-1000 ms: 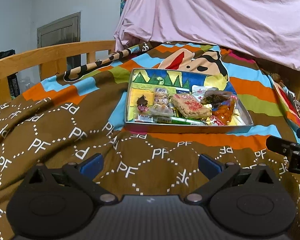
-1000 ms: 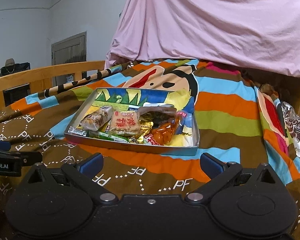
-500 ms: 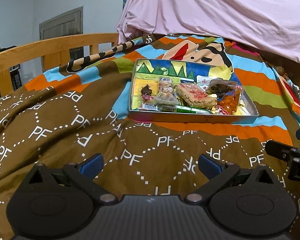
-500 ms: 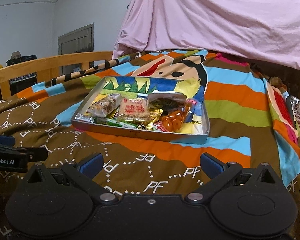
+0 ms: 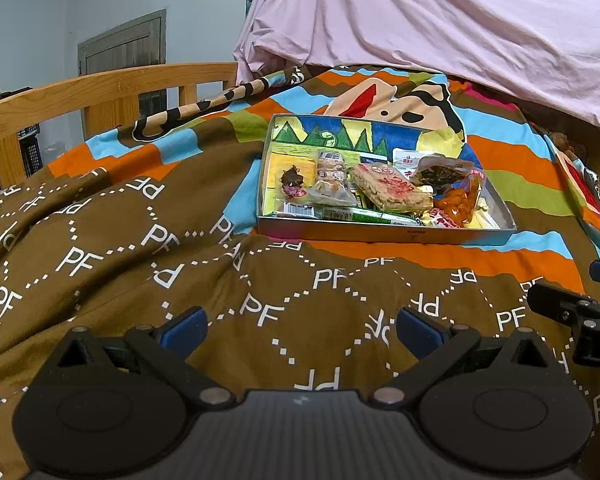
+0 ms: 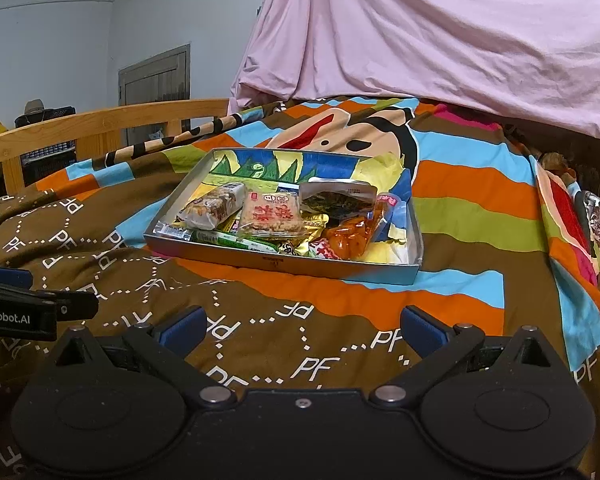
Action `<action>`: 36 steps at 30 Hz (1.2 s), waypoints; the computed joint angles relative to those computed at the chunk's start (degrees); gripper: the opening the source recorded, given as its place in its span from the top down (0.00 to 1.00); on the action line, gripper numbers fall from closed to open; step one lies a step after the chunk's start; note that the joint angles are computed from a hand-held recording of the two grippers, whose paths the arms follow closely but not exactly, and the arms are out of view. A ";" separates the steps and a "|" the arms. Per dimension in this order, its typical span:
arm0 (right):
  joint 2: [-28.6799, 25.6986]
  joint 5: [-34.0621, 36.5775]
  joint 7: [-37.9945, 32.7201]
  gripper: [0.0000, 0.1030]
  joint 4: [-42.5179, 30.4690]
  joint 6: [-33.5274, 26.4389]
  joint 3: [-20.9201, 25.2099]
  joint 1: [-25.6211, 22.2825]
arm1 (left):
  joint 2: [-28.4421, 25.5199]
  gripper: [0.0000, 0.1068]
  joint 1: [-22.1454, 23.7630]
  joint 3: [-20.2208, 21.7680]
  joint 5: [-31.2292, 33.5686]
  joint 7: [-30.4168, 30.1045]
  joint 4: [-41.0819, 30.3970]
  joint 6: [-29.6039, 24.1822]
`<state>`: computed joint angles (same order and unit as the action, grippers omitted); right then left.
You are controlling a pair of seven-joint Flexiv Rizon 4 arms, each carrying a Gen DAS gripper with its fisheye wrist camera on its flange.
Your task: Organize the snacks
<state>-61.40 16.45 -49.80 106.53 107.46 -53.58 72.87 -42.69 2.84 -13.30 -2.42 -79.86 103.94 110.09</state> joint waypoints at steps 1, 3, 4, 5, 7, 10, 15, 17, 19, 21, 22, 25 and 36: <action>0.00 0.00 0.00 0.01 0.00 0.00 0.00 0.00 | 0.00 0.04 0.00 0.00 0.01 -0.04 0.02 0.01; -0.02 0.03 0.00 0.01 0.02 -0.01 -0.01 0.03 | 0.02 0.04 0.01 0.02 0.04 -0.06 0.03 -0.04; -0.01 0.02 -0.01 0.01 -0.01 -0.01 0.00 0.01 | 0.01 0.04 -0.01 0.05 0.05 -0.07 0.01 -0.02; -0.01 0.02 -0.01 0.01 -0.01 -0.01 0.00 0.01 | 0.01 0.04 -0.06 0.10 0.00 -0.12 0.02 0.00; 0.02 -0.01 -0.02 0.01 0.00 -0.02 0.02 0.00 | 0.02 0.04 0.00 0.07 -0.04 -0.19 0.06 -0.12; 0.02 -0.01 -0.03 0.01 0.00 -0.02 0.02 0.00 | -0.04 0.04 0.10 0.00 0.11 -0.19 0.07 -0.01; -0.05 0.01 0.02 0.01 -0.03 -0.03 -0.01 0.02 | -0.08 0.04 0.21 -0.10 0.14 -0.31 0.06 -0.02; -0.01 -0.04 0.02 0.01 -0.03 -0.05 0.03 -0.01 | -0.02 0.04 0.18 -0.04 0.11 -0.31 0.09 -0.13; -0.04 -0.02 0.03 0.01 -0.03 -0.03 0.01 0.00 | -0.07 0.04 0.36 -0.24 0.22 -0.33 0.07 -0.10; -0.02 -0.03 0.01 0.01 -0.02 -0.01 0.04 -0.02 | 0.17 0.04 0.64 -0.57 -0.06 -0.61 0.24 -0.90; -0.05 -0.02 0.02 0.01 -0.04 -0.08 -0.02 0.01 | 0.47 0.04 0.69 -0.70 -0.51 -0.82 0.33 -1.91; -0.12 -0.02 0.09 0.01 -0.05 -0.12 -0.14 0.07 | 0.59 0.04 -0.12 0.14 -1.25 -0.96 0.35 -2.11; -0.23 0.12 -0.23 0.01 0.23 0.19 -0.01 0.15 | 1.10 0.04 -2.62 2.90 -2.83 -0.15 0.41 -2.81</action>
